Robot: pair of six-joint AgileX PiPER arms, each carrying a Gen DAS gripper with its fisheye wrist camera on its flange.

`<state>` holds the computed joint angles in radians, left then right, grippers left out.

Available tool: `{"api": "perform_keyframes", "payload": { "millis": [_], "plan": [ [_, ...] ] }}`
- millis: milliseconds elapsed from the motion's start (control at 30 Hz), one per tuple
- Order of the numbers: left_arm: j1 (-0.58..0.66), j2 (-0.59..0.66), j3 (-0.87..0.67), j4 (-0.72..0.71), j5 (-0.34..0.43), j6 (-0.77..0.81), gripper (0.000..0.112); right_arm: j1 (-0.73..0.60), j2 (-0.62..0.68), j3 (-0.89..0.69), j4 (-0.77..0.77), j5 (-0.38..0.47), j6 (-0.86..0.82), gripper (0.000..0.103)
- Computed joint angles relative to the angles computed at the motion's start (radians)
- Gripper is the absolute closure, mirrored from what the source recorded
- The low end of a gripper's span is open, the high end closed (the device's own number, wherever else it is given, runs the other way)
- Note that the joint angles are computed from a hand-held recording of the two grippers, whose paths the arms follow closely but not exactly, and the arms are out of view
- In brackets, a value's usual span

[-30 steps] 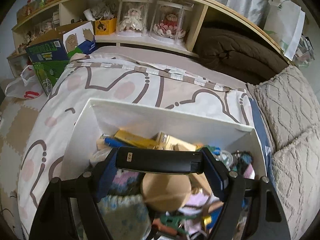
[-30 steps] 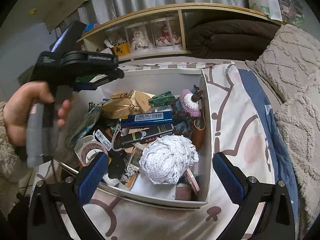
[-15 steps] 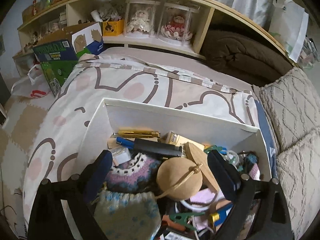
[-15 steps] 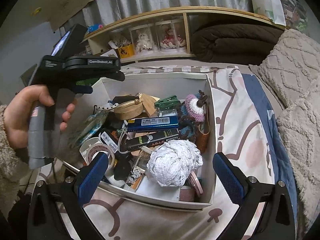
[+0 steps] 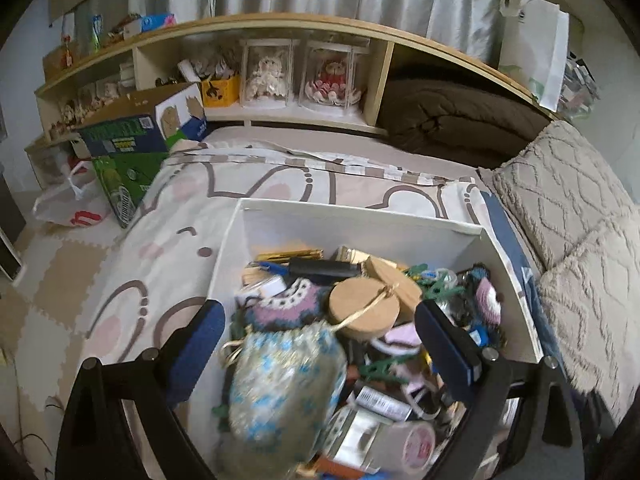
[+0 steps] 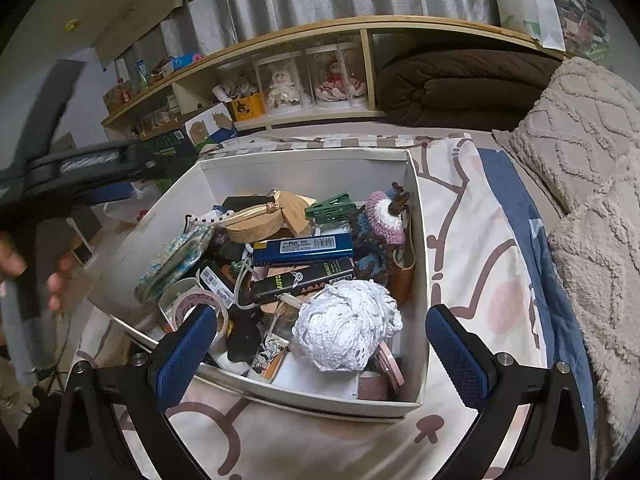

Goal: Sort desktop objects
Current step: 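Withdraw both open tools up and out of the white box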

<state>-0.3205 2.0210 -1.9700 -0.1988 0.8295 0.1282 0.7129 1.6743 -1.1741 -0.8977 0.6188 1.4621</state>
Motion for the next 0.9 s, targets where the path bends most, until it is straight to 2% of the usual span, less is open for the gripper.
{"api": "perform_keyframes", "payload": {
  "millis": [233,367,567,633,900],
  "plan": [
    [0.028,-0.174,0.306,-0.025,-0.174,0.112,0.014,0.016,-0.002,0.013,-0.044,-0.001,0.058,0.000],
    [0.033,-0.231,0.412,-0.040,-0.226,0.144,0.013,0.028,0.005,0.027,-0.068,-0.002,0.099,0.000],
    [0.033,-0.326,0.576,-0.143,-0.307,0.269,0.013,0.063,-0.005,0.053,-0.118,0.019,0.147,0.000],
    [0.028,-0.353,0.622,-0.162,-0.337,0.292,0.009,0.075,-0.014,0.065,-0.145,0.020,0.171,0.000],
    [0.018,-0.435,0.759,-0.187,-0.412,0.344,0.009,0.135,-0.030,0.081,-0.222,0.077,0.214,0.000]
  ]
}}
